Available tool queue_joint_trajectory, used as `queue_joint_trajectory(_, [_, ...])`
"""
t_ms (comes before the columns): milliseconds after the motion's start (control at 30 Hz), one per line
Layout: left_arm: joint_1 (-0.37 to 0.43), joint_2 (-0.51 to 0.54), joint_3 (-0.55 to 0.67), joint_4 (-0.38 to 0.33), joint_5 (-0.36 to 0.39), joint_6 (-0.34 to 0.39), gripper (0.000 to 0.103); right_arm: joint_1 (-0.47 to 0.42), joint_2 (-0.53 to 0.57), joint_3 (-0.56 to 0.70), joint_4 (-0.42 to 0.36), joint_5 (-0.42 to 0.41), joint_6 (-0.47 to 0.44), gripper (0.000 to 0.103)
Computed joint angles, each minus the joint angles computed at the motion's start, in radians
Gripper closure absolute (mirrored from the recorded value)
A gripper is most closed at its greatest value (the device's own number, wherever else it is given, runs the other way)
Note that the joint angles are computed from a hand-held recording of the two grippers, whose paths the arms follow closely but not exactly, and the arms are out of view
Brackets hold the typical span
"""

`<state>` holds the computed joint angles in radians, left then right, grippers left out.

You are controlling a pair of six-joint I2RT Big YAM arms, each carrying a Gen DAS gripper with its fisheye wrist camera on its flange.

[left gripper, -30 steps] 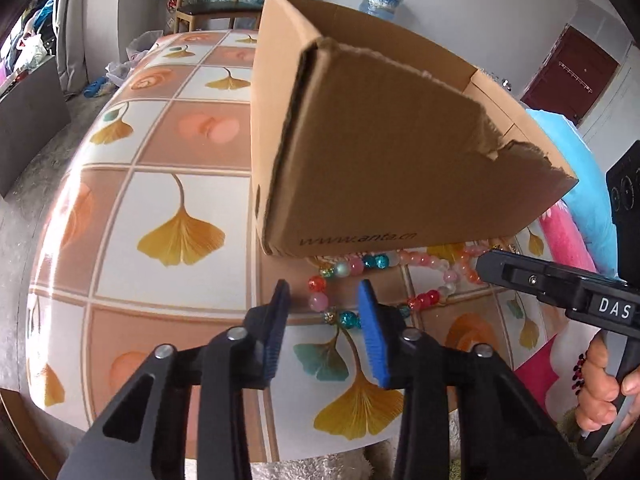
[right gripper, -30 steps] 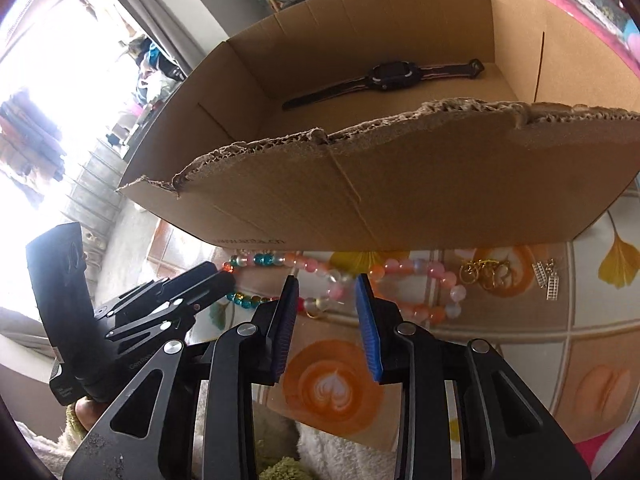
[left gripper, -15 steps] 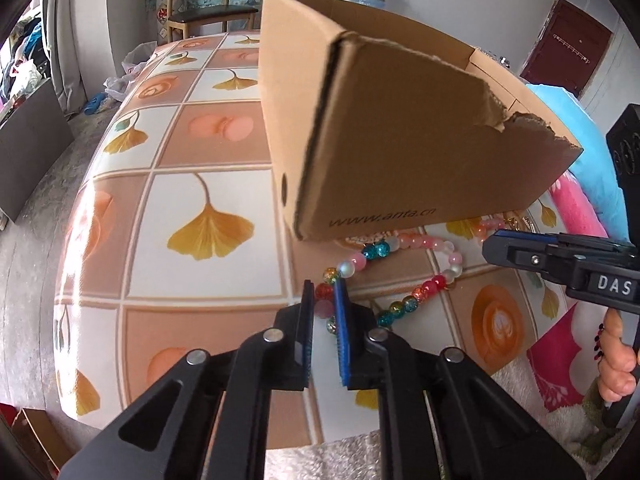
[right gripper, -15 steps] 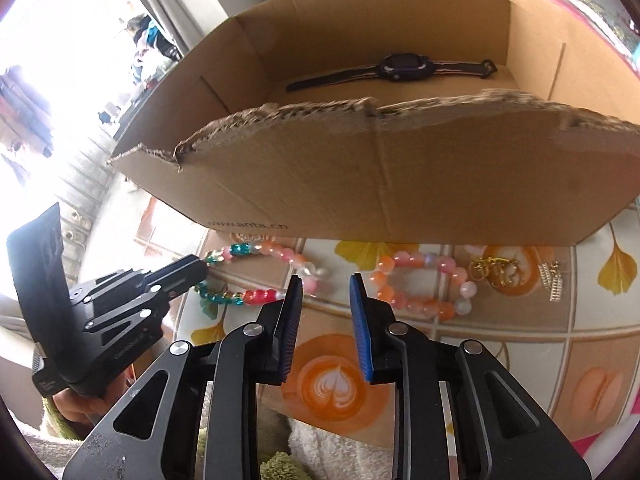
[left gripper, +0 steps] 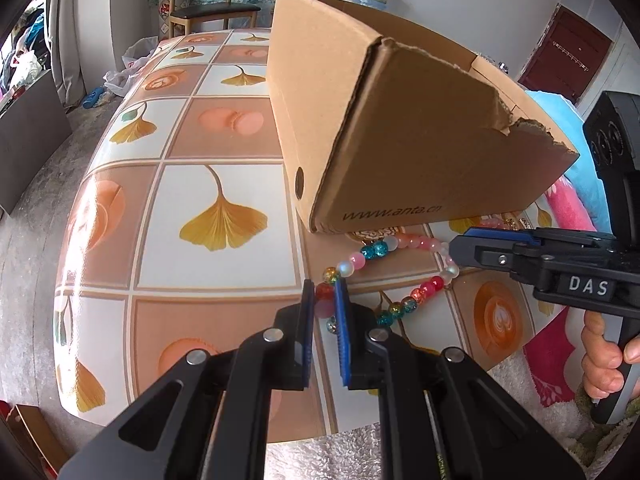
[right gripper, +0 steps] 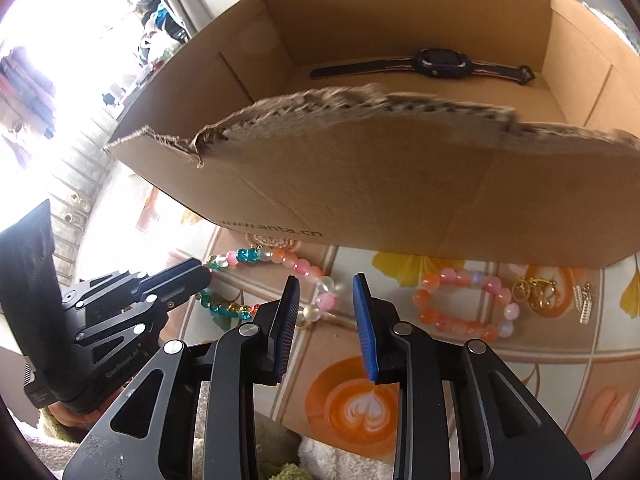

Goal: Organize jewelry
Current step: 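Close the right gripper on the teal-and-pink beaded bracelet while the left gripper grasps it too, then lift the beaded bracelet and carry it over the box with both grippers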

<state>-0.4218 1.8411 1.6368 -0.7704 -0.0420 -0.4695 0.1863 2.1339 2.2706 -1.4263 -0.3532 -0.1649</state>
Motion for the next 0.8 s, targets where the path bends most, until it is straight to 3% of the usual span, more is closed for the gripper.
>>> queue_joint_trajectory(300, [0.008,-0.006,-0.016,0.026,0.026,-0.001,0.092,0.066,0.017,0.015,0.033,0.12,-0.025,0.076])
queue_joint_trajectory(433, [0.013,-0.009,-0.021,0.033,0.041,-0.006,0.092,0.099,-0.007,-0.024,0.071,0.202,-0.065,0.085])
queue_joint_trajectory(533, [0.016,-0.008,-0.02,0.034,0.054,-0.011,0.092,0.113,-0.018,-0.043,0.089,0.216,-0.07,0.095])
queue_joint_trajectory(800, [0.012,-0.005,-0.018,0.042,0.041,-0.004,0.093,0.121,-0.075,-0.114,0.164,0.19,-0.033,0.096])
